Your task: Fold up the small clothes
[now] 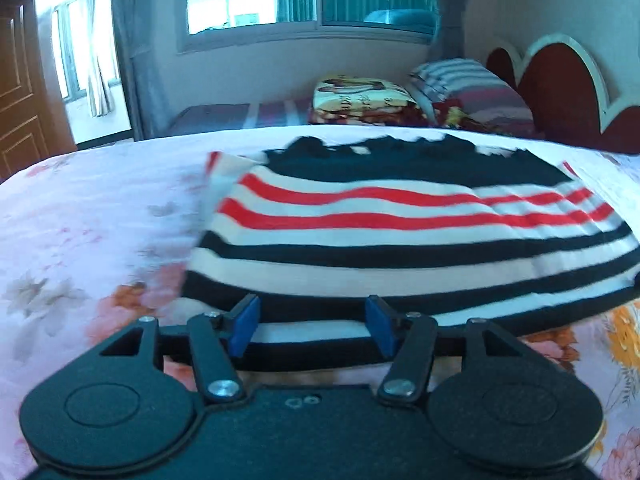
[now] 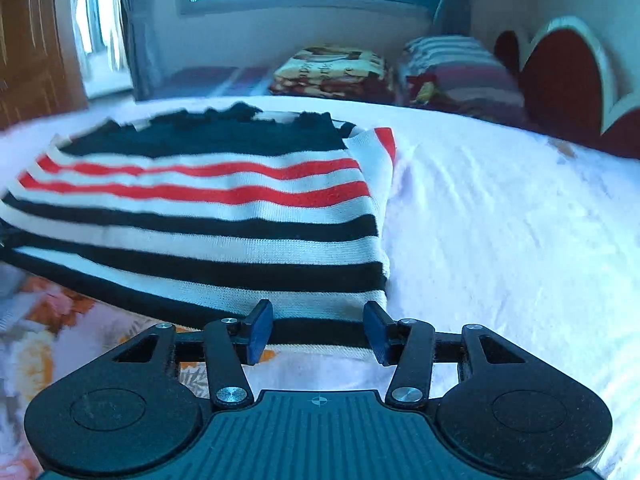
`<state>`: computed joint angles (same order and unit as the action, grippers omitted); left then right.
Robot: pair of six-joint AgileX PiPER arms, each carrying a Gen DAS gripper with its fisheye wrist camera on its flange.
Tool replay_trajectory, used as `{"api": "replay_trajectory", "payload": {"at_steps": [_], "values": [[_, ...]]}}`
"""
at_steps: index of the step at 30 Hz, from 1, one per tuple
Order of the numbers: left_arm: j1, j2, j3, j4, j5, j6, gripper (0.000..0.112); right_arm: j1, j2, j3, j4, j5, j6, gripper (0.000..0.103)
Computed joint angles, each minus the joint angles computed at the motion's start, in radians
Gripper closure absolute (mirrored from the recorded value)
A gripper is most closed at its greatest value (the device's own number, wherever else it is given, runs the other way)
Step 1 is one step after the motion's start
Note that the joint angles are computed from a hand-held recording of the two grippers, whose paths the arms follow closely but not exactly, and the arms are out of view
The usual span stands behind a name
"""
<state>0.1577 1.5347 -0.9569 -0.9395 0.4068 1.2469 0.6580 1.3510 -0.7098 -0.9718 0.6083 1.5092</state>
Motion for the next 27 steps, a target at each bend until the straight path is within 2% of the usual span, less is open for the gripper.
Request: {"api": "replay_trajectory", "payload": {"at_steps": [2, 4, 6, 8, 9, 10, 12, 14, 15, 19, 21, 22, 24, 26, 27], "values": [[0.013, -0.001, -0.004, 0.0, 0.004, 0.018, 0.056, 0.053, -0.019, 0.001, -0.077, 0.077, 0.078, 0.054], [0.015, 0.009, -0.009, 0.021, 0.006, 0.001, 0.055, 0.044, -0.027, 0.02, -0.127, 0.032, 0.151, 0.054], [0.006, 0.009, -0.002, 0.027, -0.009, -0.026, 0.054, 0.023, 0.037, 0.007, -0.071, 0.015, 0.094, 0.054], [0.0, 0.0, -0.015, 0.086, -0.005, -0.109, 0.057, 0.047, 0.046, 0.001, -0.078, 0.054, 0.098, 0.054], [0.005, -0.011, -0.016, 0.081, 0.006, -0.112, 0.057, 0.049, 0.015, -0.005, -0.051, 0.067, 0.077, 0.056], [0.015, -0.026, -0.005, 0.044, 0.007, -0.075, 0.056, 0.059, -0.02, 0.003, -0.06, 0.067, 0.095, 0.068], [0.009, -0.011, -0.002, 0.092, -0.016, -0.096, 0.056, 0.099, -0.049, 0.02, -0.116, 0.099, 0.162, 0.07], [0.013, 0.001, 0.006, 0.059, -0.019, -0.053, 0.054, 0.075, 0.001, 0.005, -0.07, 0.074, 0.098, 0.074], [0.012, 0.001, 0.005, 0.062, -0.019, -0.051, 0.053, 0.064, 0.025, 0.009, -0.065, 0.055, 0.084, 0.074], [0.016, -0.011, -0.05, 0.232, 0.041, -0.235, 0.056, 0.057, -0.011, -0.029, 0.01, 0.091, 0.019, 0.074], [0.057, -0.073, -0.018, 0.158, 0.057, -0.168, 0.055, 0.103, -0.062, -0.008, -0.046, 0.123, 0.09, 0.074], [0.092, -0.09, -0.009, 0.112, 0.087, -0.136, 0.055, 0.121, -0.075, -0.002, -0.064, 0.137, 0.103, 0.074], [0.201, -0.104, -0.002, 0.014, 0.211, -0.138, 0.059, 0.138, -0.097, -0.012, -0.035, 0.148, 0.074, 0.074], [0.303, -0.069, -0.012, -0.073, 0.341, -0.192, 0.06, 0.142, -0.115, -0.011, -0.045, 0.126, 0.106, 0.074], [0.337, -0.039, -0.019, -0.104, 0.394, -0.22, 0.064, 0.136, -0.117, -0.014, -0.045, 0.101, 0.123, 0.074]]}}
